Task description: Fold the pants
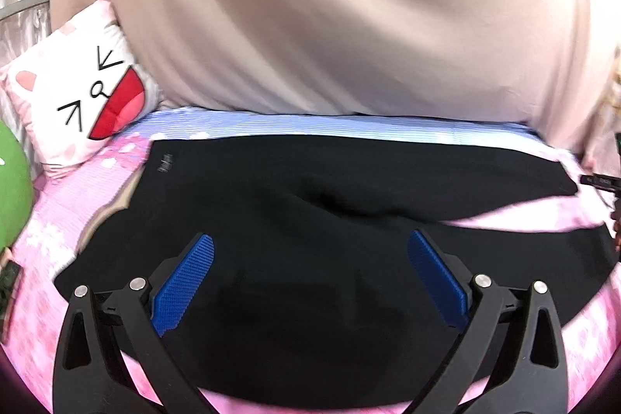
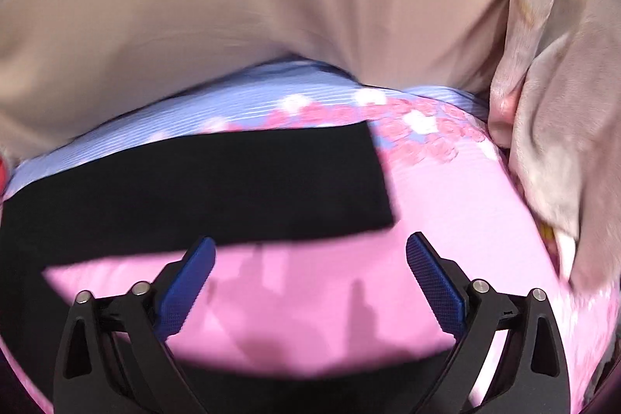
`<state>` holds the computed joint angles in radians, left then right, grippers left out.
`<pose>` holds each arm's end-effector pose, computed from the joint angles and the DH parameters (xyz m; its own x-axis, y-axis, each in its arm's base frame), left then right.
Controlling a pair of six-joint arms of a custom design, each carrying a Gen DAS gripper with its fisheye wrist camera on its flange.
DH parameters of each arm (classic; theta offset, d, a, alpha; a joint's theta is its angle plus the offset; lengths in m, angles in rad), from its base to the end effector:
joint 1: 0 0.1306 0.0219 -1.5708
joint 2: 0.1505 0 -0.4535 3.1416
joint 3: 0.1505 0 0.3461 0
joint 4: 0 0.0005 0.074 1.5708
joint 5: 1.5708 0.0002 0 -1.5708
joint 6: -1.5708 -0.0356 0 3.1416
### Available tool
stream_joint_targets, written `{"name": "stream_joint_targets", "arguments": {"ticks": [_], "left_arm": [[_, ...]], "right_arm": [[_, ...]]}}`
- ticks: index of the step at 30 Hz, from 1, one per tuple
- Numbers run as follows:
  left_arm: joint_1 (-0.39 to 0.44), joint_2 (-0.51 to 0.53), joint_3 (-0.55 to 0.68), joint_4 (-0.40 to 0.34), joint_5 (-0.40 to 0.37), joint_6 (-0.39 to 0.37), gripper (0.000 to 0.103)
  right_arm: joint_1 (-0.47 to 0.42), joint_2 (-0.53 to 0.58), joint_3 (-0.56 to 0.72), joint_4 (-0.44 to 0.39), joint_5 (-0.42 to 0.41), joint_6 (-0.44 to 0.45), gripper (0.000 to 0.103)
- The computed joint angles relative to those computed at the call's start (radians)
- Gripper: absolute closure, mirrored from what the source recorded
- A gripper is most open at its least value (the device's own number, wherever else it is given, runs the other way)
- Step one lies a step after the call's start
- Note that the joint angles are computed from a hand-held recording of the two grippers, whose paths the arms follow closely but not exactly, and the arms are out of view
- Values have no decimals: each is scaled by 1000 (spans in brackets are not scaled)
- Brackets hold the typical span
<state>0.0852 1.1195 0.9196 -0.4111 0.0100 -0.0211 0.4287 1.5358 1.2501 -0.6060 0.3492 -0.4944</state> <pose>0.3153 0.0261 0.4320 -0.5731 -0.0278 -0.8190 -0.0648 0.9978 0.0115 0.4360 0.1853 0.3998 -0.7156 0.1632 -0.6792 0.1641 0.9844 0.0637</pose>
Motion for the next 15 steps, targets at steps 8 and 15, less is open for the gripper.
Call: {"name": "stream_joint_targets", "arguments": {"ticks": [8, 15], "left_arm": [[159, 294, 307, -100, 2, -21, 5], [266, 595, 638, -256, -73, 27, 5]], "right_arm": [[-141, 170, 141, 15, -193, 58, 18], [-163, 258, 243, -14, -206, 95, 17]]}}
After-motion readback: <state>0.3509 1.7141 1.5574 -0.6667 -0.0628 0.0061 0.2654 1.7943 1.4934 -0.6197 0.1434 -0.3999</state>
